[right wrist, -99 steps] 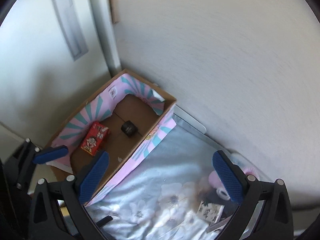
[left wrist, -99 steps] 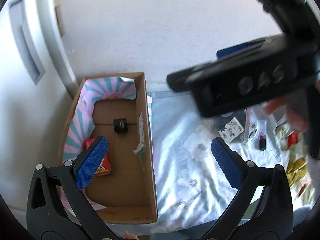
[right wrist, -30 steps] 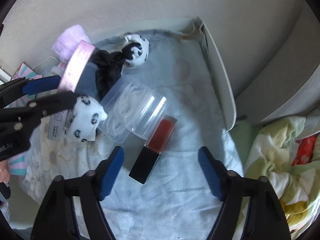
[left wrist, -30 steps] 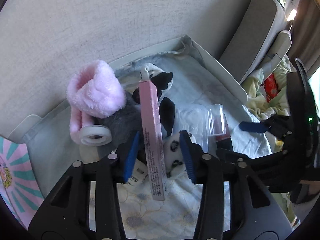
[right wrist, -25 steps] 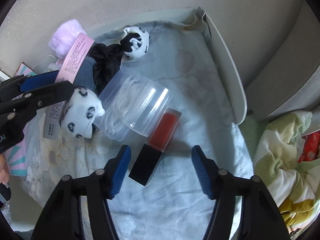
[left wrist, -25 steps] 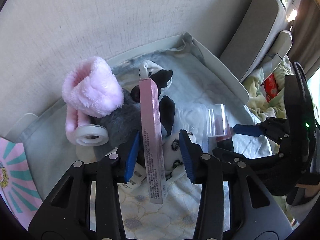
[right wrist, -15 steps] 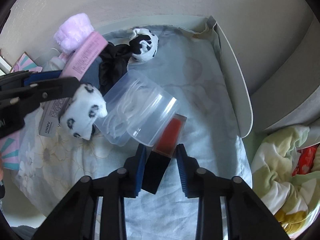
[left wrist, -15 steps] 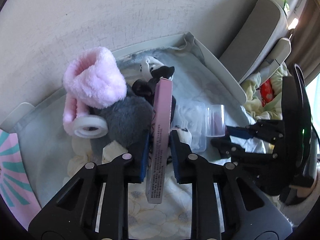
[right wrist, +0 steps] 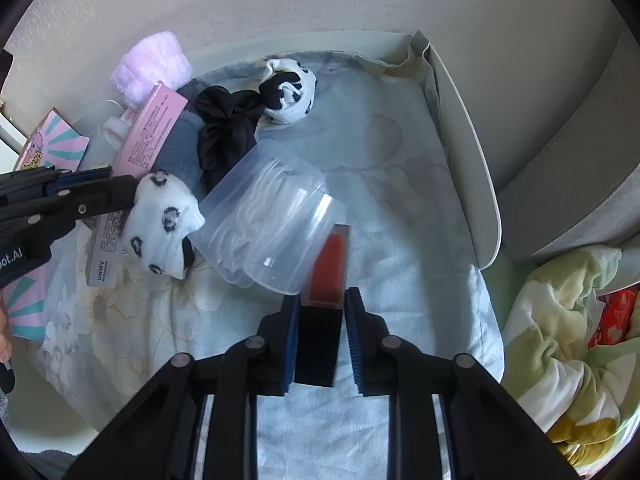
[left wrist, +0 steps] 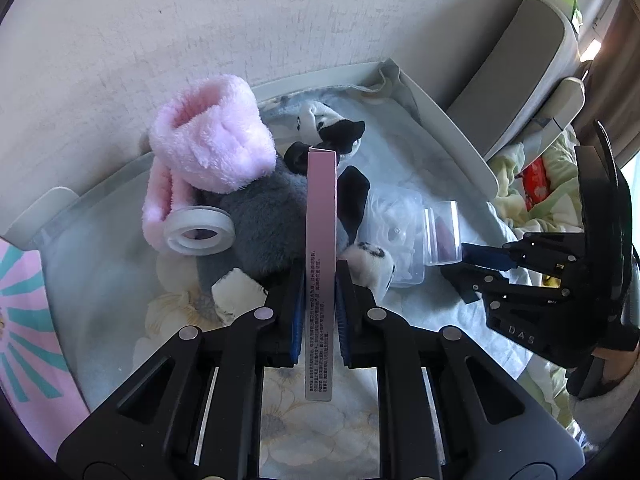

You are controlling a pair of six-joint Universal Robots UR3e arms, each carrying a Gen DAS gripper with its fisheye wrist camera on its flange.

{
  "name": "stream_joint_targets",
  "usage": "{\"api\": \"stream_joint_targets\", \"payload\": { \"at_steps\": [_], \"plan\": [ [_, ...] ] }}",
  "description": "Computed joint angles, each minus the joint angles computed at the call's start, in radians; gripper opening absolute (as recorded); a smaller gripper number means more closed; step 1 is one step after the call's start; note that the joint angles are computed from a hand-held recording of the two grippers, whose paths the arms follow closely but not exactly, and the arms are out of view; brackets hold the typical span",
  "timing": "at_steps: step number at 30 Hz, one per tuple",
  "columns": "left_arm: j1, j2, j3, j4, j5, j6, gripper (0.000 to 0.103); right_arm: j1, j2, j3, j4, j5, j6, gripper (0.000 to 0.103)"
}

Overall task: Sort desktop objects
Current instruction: 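Grasp the pink UNNY box with left tool while right tool grasps lipstick, then carry pink box and lipstick into the cardboard box and release both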

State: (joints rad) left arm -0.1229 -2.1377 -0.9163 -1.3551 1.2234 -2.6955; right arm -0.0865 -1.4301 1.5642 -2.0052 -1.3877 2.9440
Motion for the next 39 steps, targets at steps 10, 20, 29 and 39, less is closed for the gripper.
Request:
{"api": "stream_joint_targets", "payload": {
  "at_steps": [10,20,29,39],
  "plan": [
    [0.039,0.046,-0.006,-0.038,-0.026,0.035,0.012,-0.057,-0.077,0.031,0.065,0.055,-0.005,0.018],
    [0.081,0.07,-0.012,-0.067,-0.062,0.058,0.012,-0.051,-0.112,0.039,0.109,0.044,0.004,0.018],
    [0.101,0.075,-0.022,-0.1,-0.068,0.074,0.012,-0.058,-0.142,0.055,0.136,0.037,0.003,0.018],
    [0.117,0.095,0.043,-0.192,-0.084,0.102,0.012,0.041,-0.03,-0.116,0.151,-0.011,0.084,0.018]
  ]
}}
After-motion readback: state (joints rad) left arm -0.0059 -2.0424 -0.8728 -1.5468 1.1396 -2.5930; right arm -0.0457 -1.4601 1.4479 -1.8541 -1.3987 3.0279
